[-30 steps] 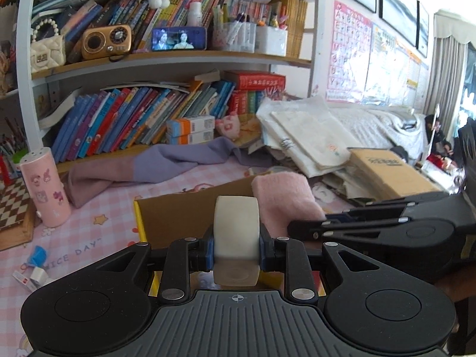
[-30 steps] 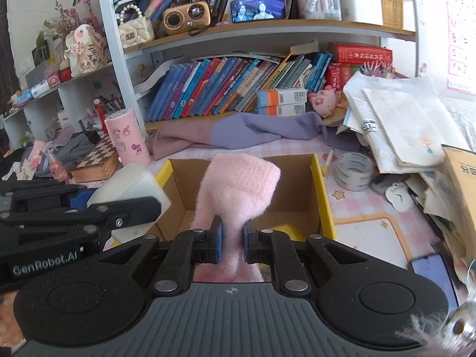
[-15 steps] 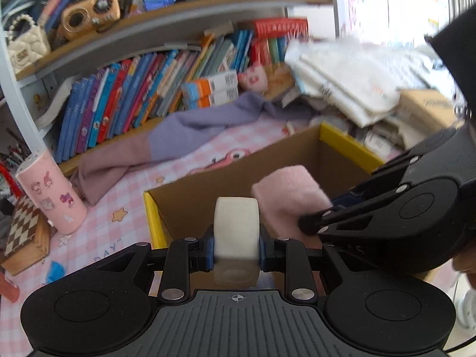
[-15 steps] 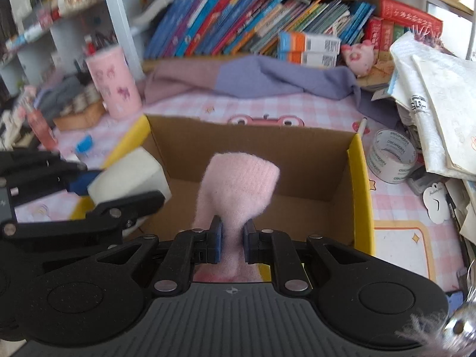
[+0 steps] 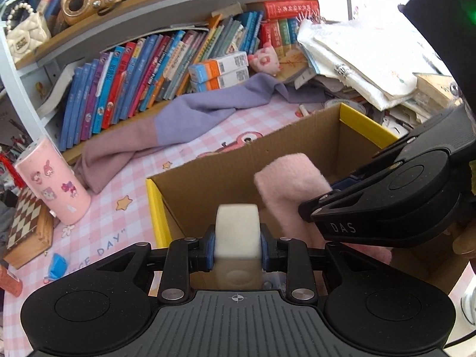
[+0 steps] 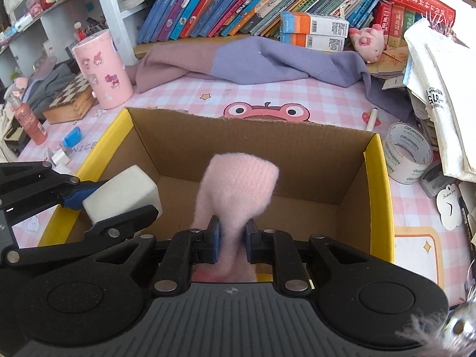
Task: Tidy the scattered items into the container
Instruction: 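Lower both tools into the box and open them, releasing eraser and glove, then lift both open tools out of the box and back away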
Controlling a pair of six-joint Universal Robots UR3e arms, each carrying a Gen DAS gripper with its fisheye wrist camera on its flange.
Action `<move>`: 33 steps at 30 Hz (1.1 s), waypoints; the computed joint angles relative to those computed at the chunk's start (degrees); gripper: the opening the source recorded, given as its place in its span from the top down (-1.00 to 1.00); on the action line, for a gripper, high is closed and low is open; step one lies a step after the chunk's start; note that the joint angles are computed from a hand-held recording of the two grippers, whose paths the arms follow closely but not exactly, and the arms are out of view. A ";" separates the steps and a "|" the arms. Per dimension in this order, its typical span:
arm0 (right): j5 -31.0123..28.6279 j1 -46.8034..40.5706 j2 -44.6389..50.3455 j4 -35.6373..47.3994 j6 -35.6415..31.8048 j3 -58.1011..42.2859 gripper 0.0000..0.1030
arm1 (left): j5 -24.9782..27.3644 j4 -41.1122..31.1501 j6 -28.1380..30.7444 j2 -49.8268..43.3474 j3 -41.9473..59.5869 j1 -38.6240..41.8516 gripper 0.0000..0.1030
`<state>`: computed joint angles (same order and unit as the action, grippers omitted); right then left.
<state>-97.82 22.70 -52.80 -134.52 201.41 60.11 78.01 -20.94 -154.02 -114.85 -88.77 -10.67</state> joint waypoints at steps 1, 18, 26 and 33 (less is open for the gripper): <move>-0.20 0.01 -0.11 -0.58 0.35 0.28 0.60 | 0.02 0.58 -0.24 0.18 -0.37 0.13 0.43; -8.29 4.75 -6.35 -10.84 4.37 7.99 0.30 | -5.66 5.14 -3.39 12.33 -11.00 4.08 0.08; -15.25 10.22 -9.99 -13.64 5.53 12.59 0.29 | -10.79 7.18 -4.33 22.38 -21.71 8.21 0.05; -29.35 18.74 -10.90 -17.92 6.52 16.32 0.26 | -16.59 10.64 -4.47 31.89 -31.91 14.05 -0.13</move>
<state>-127.17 41.44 -63.69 -152.44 207.93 76.43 61.42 -10.30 -158.49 -82.96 -120.69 3.38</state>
